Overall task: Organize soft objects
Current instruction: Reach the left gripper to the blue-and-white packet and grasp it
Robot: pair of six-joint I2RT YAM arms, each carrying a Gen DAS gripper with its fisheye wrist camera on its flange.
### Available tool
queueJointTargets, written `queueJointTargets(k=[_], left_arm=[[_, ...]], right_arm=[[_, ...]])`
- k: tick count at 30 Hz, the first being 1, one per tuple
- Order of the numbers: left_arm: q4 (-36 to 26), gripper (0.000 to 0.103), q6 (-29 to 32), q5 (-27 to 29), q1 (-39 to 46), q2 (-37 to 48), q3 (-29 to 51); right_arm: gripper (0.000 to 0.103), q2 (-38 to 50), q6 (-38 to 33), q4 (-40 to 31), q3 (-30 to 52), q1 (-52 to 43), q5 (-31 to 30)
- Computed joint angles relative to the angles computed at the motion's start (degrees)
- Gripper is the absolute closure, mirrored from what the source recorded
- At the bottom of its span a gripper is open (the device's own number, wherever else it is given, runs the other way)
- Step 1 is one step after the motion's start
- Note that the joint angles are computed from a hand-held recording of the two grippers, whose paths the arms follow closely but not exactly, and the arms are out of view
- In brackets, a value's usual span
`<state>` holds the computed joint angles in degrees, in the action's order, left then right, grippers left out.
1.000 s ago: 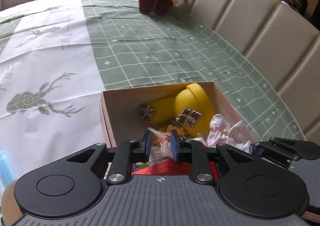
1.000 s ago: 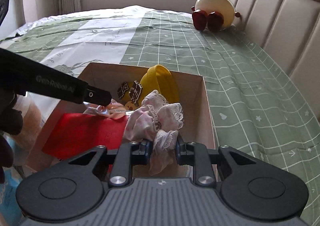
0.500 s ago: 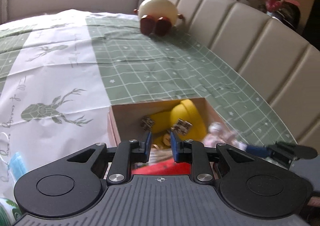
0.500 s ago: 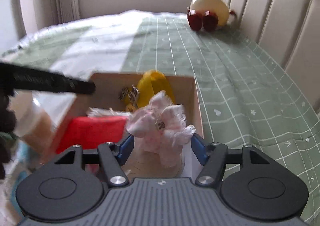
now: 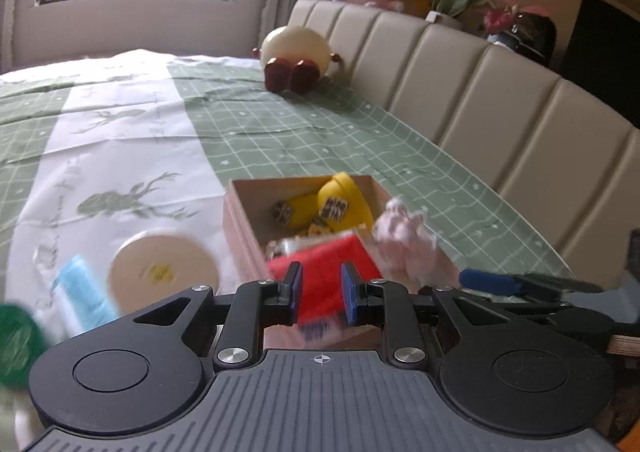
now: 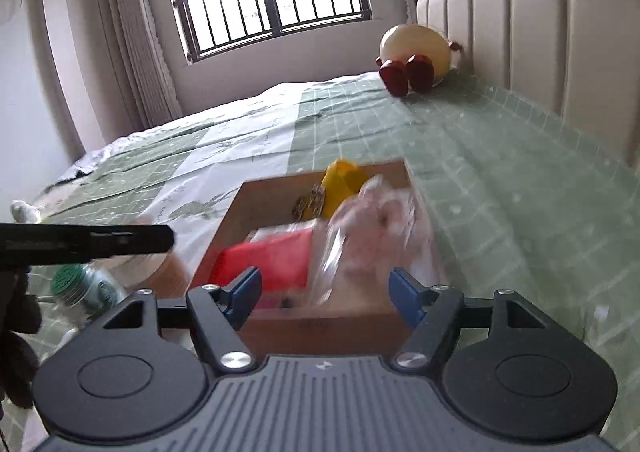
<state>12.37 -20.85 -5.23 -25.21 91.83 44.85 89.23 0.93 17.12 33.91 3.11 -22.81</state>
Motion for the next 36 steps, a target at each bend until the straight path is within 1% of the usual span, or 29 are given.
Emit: queueJointTargets(k=[2,5,8,12,14,17,20,22,25,28,31,34,36], left_arm=[[1.08,0.08,-0.52,-1.2,-0.83,-4.29,-4.99],[2.51,0.08,-1.37,-4.12,-2.47,-9.97,-11.86],[4.27,0.08,-3.46,-6.66,-3.47,-14.24,-18.13],[1.63,0.08,-6.59,-7.37,-2.47,-17.71,-22.61],[-0.02,0.08,-7.67,-8.09,-1.6,-19.84,-24.22],[-1.78,0.08,-9.41,-8.98,0.1,-24.11,-27.04],[-2.87,0.08,-10.79,-9.5,1.68,-26.8,-28.89],[-3.42,0.08,-11.23,-9.95,2.29,-26.82,-28.67],[-4.58,0.08,-12.08,-11.02,1.97,-27.12,-28.56],[-5.51,0.08,-13.85,-12.44,1.17,-26.32,-28.11],[-2.35,0.08,-15.62,-11.23,1.69,-24.25,-28.6],[3.44,0.08,-16.36,-10.42,1.6,-19.68,-28.35],[5.31,0.078,-16.86,-10.93,1.09,-15.81,-26.63]], right_arm=[[0.032,-1.18,-0.47,2.1,-3.9,-0.05,-0.69],[0.032,-1.81,-2.11,5.85,-8.67,2.51,2.22],[0.032,-0.2,-1.7,8.49,-10.61,5.65,4.56],[0.032,2.6,2.77,11.03,-10.7,10.13,8.09],[0.033,2.64,3.37,11.04,-10.89,12.49,8.87],[0.034,1.81,3.73,11.37,-12.24,17.19,9.08],[0.034,1.56,3.25,11.71,-13.64,21.45,4.57],[0.034,0.02,2.29,11.7,-14.93,24.4,3.47],[0.034,-3.38,0.68,12.54,-17.45,27.83,6.77],[0.034,-6.51,0.28,13.06,-18.96,27.28,9.79],[0.033,-7.23,-0.28,13.59,-18.95,24.71,12.12],[0.033,-7.27,-1.26,14.55,-18.65,21.54,15.37],[0.033,-8.18,-0.88,15.48,-19.42,18.91,16.03]])
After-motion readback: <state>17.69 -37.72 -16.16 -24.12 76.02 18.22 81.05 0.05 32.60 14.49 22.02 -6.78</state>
